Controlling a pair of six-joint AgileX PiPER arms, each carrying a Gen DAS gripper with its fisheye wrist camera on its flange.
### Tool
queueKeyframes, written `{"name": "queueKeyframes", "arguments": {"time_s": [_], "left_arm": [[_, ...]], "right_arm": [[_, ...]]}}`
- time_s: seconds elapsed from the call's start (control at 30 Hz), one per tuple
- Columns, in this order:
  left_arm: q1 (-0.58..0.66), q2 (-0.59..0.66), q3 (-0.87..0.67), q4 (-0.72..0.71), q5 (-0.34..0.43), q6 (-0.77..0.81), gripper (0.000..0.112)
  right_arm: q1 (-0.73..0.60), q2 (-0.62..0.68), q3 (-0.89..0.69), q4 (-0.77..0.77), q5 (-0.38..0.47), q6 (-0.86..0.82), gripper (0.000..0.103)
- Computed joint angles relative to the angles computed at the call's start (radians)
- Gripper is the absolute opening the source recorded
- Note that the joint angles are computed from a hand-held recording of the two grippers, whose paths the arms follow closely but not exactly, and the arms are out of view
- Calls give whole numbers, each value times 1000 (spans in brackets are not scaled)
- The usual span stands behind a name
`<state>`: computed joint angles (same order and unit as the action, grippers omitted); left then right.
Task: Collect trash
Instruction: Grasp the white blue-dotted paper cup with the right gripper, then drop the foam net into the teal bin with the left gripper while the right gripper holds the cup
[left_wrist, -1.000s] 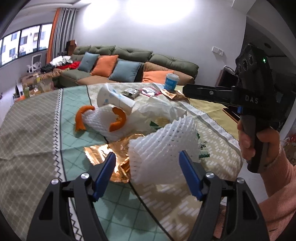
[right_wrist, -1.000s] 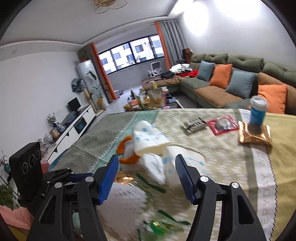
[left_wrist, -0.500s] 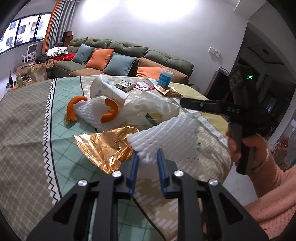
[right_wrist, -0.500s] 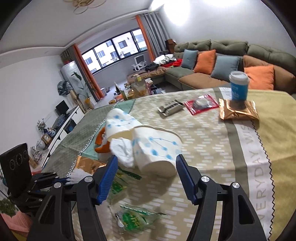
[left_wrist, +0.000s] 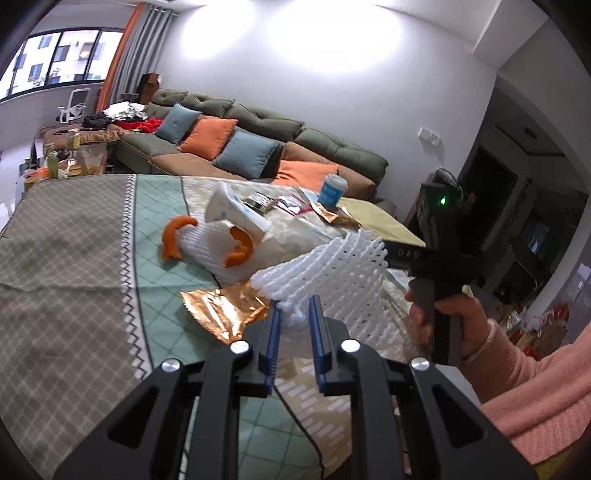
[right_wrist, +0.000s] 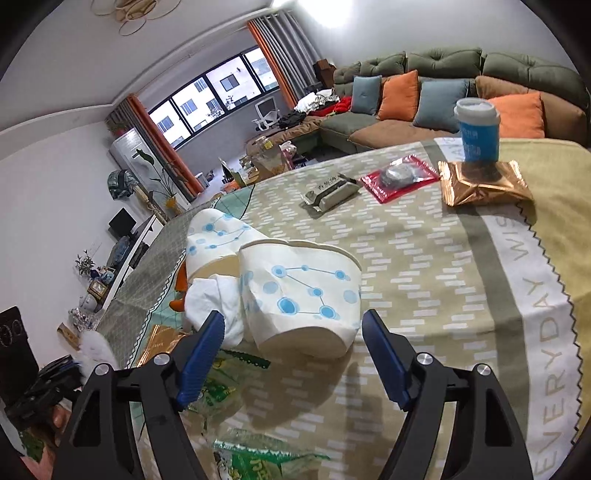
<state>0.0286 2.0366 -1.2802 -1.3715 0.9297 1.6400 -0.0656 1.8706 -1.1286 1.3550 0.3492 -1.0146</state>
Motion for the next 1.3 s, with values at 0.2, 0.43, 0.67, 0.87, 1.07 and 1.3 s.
{"name": "queueKeyframes", "arguments": {"time_s": [0.2, 0.43, 0.67, 0.87, 1.07, 1.3], "left_arm": [[36, -7, 2, -11, -30, -22, 17], [63, -23, 9, -12, -100, -46, 17], [108, -36, 10, -26, -157, -63, 17], [167, -62, 22, -50, -176, -47, 17], [233, -92, 50, -87, -197, -14, 17], [315, -110, 61, -114, -229, -7, 17]], "right_arm": [[-10, 20, -5, 38, 28, -12, 65], [4, -47, 33, 94, -32, -78, 64], [59, -138, 53, 130, -95, -142, 64], [131, -162, 16, 116, -86, -194, 64], [226, -84, -96, 48, -46, -164, 64], [332, 72, -308, -153, 24, 17, 64]]}}
